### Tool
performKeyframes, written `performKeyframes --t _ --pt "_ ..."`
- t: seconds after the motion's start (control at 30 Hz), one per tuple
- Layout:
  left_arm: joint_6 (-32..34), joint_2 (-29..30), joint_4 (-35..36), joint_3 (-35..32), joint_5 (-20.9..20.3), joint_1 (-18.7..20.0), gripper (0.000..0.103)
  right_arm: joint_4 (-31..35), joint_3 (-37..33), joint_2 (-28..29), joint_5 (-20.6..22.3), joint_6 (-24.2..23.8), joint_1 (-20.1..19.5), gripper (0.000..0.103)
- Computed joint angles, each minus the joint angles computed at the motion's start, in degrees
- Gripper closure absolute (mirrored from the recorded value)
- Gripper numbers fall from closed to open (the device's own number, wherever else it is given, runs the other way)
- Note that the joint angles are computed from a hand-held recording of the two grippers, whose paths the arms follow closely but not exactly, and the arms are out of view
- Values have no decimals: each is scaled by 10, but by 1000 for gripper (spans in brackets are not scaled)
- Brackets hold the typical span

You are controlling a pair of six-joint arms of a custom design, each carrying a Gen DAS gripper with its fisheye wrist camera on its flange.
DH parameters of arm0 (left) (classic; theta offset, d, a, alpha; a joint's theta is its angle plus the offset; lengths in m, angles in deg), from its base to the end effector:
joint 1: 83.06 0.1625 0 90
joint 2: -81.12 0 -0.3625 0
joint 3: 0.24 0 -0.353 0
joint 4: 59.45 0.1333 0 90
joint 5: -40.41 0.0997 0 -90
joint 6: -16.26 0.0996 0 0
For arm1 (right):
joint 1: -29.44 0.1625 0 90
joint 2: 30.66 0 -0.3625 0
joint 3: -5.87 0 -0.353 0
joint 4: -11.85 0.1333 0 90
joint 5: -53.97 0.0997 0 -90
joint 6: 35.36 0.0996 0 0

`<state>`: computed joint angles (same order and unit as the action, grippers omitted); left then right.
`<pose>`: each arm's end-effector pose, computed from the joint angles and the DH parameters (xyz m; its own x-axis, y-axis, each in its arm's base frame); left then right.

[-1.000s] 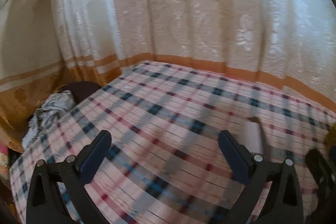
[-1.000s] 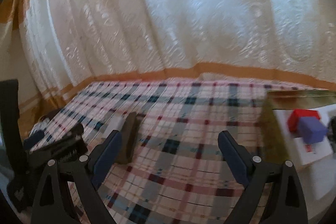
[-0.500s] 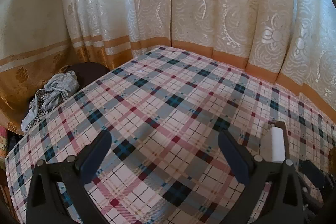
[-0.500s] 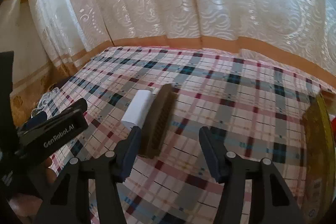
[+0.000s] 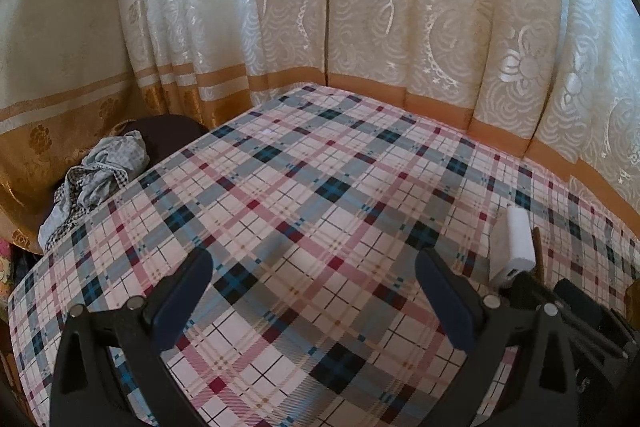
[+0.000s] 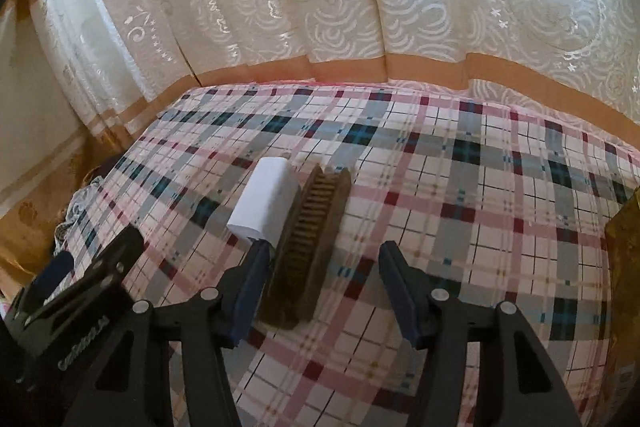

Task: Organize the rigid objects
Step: 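Grasp the brown comb with the right gripper, then grasp the white cylinder with the left gripper while the right gripper holds the comb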

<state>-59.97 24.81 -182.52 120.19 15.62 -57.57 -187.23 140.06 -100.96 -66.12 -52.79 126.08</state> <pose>-0.2820 -0.3823 0.0593 -0.6934 -0.2200 -0.6861 0.4193 0.6511 -0.6326 0.1301 -0.3966 0.1968 -0.8348 0.0319 0.5496 -0.3475 0.7437 -0.5710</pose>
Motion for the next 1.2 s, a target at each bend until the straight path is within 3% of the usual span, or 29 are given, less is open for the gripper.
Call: performKeyframes --t 0.13,0.27,0.43,0.5,0.57,0.73,0.9,1.03,1.17,1.2 --pt "1 0 2 -2 -4 2 1 -2 -21 23 -28 -11 9 43" --pt "6 -2 -7 1 -8 5 1 -1 -42 59 -94 -81 35 44" --pt "30 -3 -37 8 -11 8 1 -9 -16 24 -75 -93 15 76" --pt "54 1 -59 10 -12 6 1 -14 -3 4 -68 -86 3 76" --pt "90 8 -94 15 -11 1 1 -1 14 -29 -32 -68 -16 76" --pt "203 35 -249 28 -15 -14 1 -37 48 -74 37 -49 -45 76" --pt "307 88 -334 -22 -30 -13 3 -177 59 -45 8 -104 -25 76" --pt "363 137 -327 -82 -59 3 22 -251 59 -29 -9 -134 -19 76" --pt "379 175 -282 -136 -77 17 26 -235 57 -38 -3 -125 -26 75" --pt "377 178 -277 -143 -84 22 33 -231 57 -40 -1 -122 -27 75"
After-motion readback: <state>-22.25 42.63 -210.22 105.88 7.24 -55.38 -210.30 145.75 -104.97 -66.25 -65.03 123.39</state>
